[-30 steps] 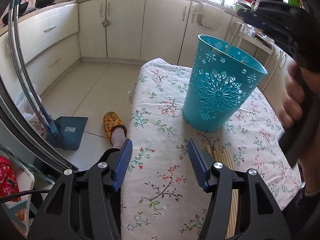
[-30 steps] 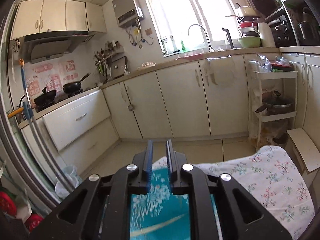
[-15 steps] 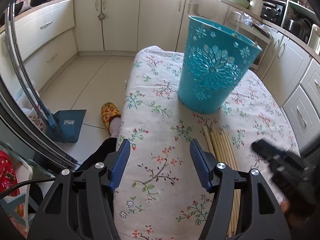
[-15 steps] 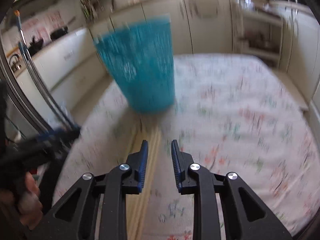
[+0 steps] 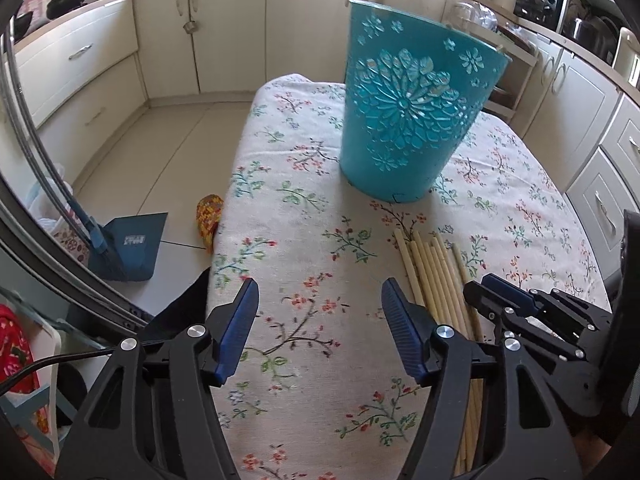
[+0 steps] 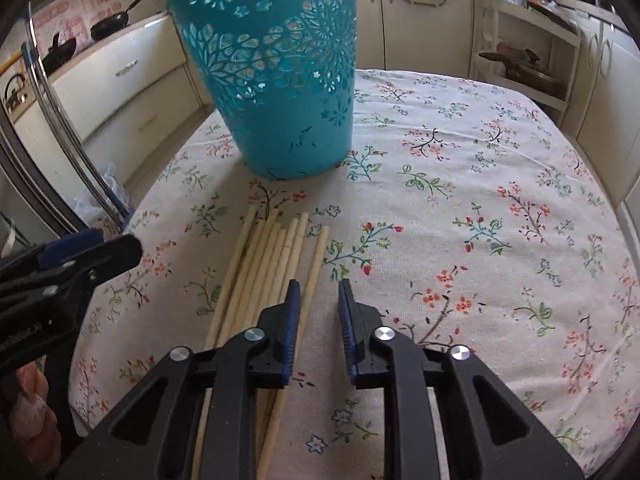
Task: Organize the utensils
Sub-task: 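Lower the left tool to the bundle and grasp another chopstick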
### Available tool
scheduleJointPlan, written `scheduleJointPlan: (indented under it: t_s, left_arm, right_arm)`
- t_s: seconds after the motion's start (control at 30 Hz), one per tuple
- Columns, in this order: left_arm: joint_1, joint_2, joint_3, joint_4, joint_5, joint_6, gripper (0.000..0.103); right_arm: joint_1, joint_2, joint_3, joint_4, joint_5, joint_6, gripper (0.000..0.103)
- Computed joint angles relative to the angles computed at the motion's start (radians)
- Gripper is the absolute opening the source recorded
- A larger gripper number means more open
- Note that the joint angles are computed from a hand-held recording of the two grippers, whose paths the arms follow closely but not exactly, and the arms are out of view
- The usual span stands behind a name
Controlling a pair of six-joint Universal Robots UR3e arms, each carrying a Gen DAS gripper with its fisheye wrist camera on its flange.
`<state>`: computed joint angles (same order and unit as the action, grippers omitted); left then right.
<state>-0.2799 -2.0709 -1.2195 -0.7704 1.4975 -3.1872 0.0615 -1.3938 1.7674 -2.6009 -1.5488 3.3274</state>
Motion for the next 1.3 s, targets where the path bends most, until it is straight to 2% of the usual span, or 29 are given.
scheduleJointPlan:
  t_s: [0.17,0.3,0.5,0.73,0.97,1.2,1.3]
  left_arm:
    - [-0.031,-0.099,0.135,-0.064,0.004,-0.002,0.061]
    - [-0.065,-0.221,0.310,-0.157,0.034,-0.016,0.061]
    - [-0.094,-0.310,0.459,-0.230,0.084,-0.028,0.061]
    - [-0.095,-0.304,0.477,-0.245,0.067,-0.034,0.061]
    - [-0.108,-0.323,0.500,-0.268,0.102,-0.036,0.061]
    - [-0.128,-0.408,0.651,-0.349,0.126,-0.039,0.061]
    - [-0.130,-0.399,0.630,-0.335,0.129,-0.029,0.061]
  right_arm:
    - [-0.025,-0.055,0.058,0.006,0.026,-0.048,0.016]
    - [-0.077,-0.102,0.137,-0.045,0.088,-0.039,0.014]
    - [-0.111,-0.118,0.175,-0.080,0.137,-0.036,0.013]
    - [-0.123,-0.127,0.189,-0.091,0.162,-0.029,0.013]
    - [-0.132,-0.131,0.192,-0.088,0.176,-0.028,0.013]
    - [-0.130,-0.126,0.190,-0.092,0.173,-0.024,0.013]
    - [-0.133,-0.128,0.195,-0.096,0.175,-0.028,0.013]
